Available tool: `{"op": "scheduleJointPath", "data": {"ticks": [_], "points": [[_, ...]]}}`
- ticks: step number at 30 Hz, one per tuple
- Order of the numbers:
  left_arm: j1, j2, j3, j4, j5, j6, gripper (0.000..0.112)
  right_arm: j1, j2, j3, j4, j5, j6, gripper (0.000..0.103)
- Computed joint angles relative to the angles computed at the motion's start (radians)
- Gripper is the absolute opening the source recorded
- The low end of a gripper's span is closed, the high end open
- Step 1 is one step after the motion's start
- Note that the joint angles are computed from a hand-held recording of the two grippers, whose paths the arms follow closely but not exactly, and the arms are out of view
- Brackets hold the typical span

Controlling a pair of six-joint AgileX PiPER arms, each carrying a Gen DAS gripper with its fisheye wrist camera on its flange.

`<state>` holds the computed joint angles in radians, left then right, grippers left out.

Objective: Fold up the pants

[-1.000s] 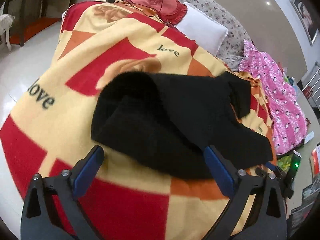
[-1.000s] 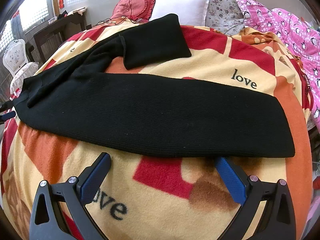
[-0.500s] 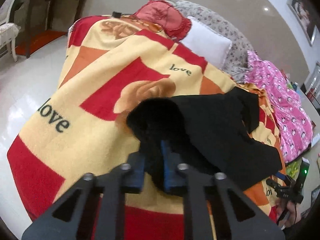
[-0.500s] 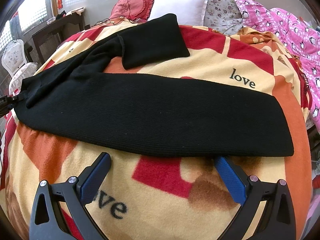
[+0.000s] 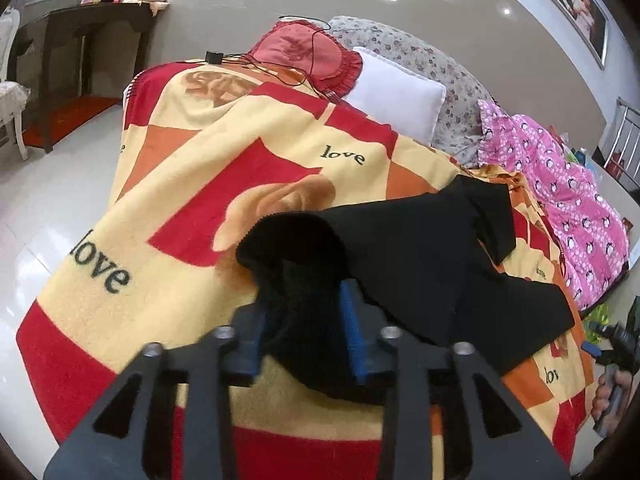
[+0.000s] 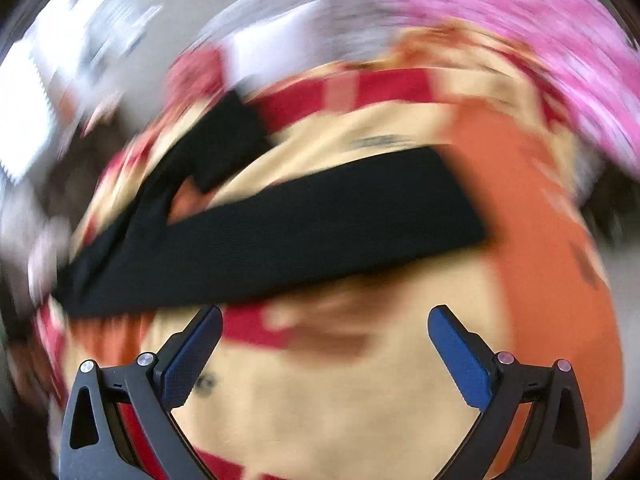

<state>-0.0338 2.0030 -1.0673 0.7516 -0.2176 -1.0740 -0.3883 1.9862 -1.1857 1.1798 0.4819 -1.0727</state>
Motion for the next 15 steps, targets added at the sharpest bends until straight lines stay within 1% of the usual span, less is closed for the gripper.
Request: {"op": "scheduleJointPath", "data": {"ticks": [1, 2, 3, 4, 5, 6, 7, 8, 9, 10, 11, 12, 13, 14, 15], "points": [[0.003, 0.007, -0.004, 0.031, -0.006, -0.041, 0.036, -0.047, 0.024, -0.035, 0.009, 0.058, 0.057, 0.102], [0.009, 0.012, -0.005, 0.086, -0.019, -0.102, 0.036, -0.074, 0.056, -0.085, -0.016, 0.125, 0.104, 0.099], [0.011, 0.013, -0.004, 0.115, -0.026, -0.138, 0.028, -0.092, 0.089, -0.134, -0.024, 0.185, 0.124, 0.091], [0.011, 0.01, -0.001, 0.116, -0.022, -0.15, 0.016, -0.098, 0.121, -0.184, -0.046, 0.22, 0.156, 0.087], [0.008, 0.005, 0.0, 0.113, -0.011, -0.151, 0.004, -0.098, 0.143, -0.222, -0.079, 0.218, 0.206, 0.081], [0.014, -0.006, 0.014, 0.098, -0.034, -0.14, 0.003, -0.092, 0.17, -0.266, -0.129, 0.206, 0.29, 0.079], [0.021, -0.016, 0.026, 0.087, -0.056, -0.136, 0.003, -0.095, 0.199, -0.296, -0.139, 0.199, 0.347, 0.077], [0.019, -0.024, 0.034, 0.072, -0.062, -0.126, 0.003, -0.102, 0.21, -0.309, -0.109, 0.198, 0.364, 0.074], [0.017, -0.037, 0.046, 0.034, -0.071, -0.094, 0.003, -0.112, 0.238, -0.341, -0.076, 0.224, 0.38, 0.073], [0.012, -0.048, 0.057, -0.011, -0.077, -0.053, 0.003, -0.118, 0.256, -0.358, -0.045, 0.23, 0.384, 0.071], [0.004, -0.062, 0.071, -0.078, -0.083, 0.01, 0.003, -0.117, 0.269, -0.369, -0.027, 0.23, 0.378, 0.067], [0.001, -0.073, 0.082, -0.119, -0.087, 0.046, 0.003, -0.111, 0.287, -0.39, -0.027, 0.233, 0.377, 0.051], [0.001, -0.087, 0.096, -0.148, -0.095, 0.066, 0.003, -0.104, 0.313, -0.426, -0.067, 0.245, 0.408, 0.033], [0.008, -0.1, 0.108, -0.141, -0.102, 0.05, 0.002, -0.102, 0.332, -0.442, -0.089, 0.259, 0.423, 0.008], [0.025, -0.116, 0.125, -0.095, -0.118, -0.005, 0.002, -0.104, 0.319, -0.418, -0.07, 0.251, 0.397, 0.008]]}}
